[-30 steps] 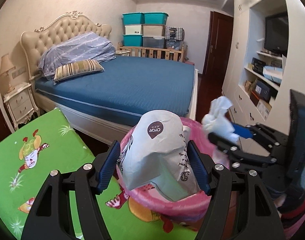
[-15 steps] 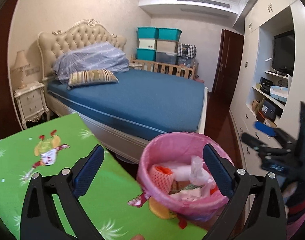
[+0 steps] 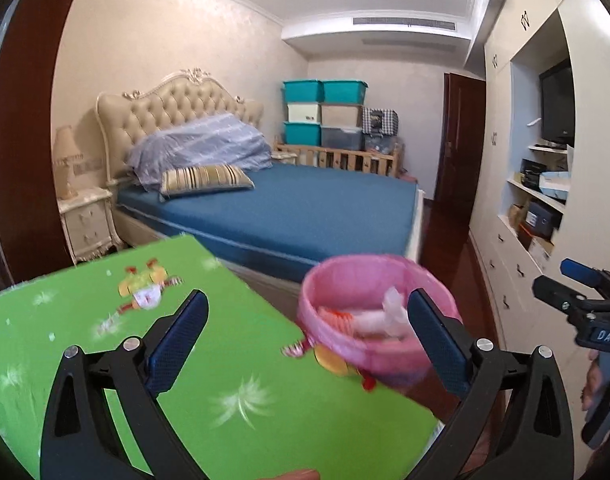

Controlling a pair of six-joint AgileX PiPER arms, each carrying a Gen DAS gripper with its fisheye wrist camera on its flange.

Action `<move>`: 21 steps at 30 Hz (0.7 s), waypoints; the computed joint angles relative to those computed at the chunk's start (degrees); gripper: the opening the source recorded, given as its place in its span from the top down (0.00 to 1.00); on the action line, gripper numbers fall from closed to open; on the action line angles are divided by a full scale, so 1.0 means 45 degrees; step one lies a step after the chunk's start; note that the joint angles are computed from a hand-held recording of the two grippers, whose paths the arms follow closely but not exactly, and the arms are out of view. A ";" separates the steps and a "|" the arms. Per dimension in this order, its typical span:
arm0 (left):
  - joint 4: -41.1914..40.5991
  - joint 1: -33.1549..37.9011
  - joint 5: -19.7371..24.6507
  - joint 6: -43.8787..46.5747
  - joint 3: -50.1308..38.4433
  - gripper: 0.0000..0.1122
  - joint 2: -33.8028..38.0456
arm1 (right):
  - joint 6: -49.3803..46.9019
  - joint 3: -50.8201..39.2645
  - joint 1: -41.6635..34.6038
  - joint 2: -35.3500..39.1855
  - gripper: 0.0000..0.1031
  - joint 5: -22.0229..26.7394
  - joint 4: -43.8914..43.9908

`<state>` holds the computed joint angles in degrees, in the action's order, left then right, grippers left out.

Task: Collect trash

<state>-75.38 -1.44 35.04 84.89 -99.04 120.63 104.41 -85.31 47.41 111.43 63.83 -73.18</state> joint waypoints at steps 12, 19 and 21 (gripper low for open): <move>-0.1119 -0.0011 -0.0087 0.2607 0.2520 0.15 -0.0849 | -0.1280 -0.0806 0.0268 0.0960 0.05 -0.0721 0.0836; -0.1234 -0.0086 -0.0153 0.2987 0.2719 0.15 -0.0948 | -0.1196 -0.0775 0.0308 0.0896 0.05 -0.0805 0.0691; -0.1158 -0.0089 -0.0164 0.2892 0.2686 0.15 -0.0929 | -0.1108 -0.0748 0.0351 0.0903 0.05 -0.0797 0.0582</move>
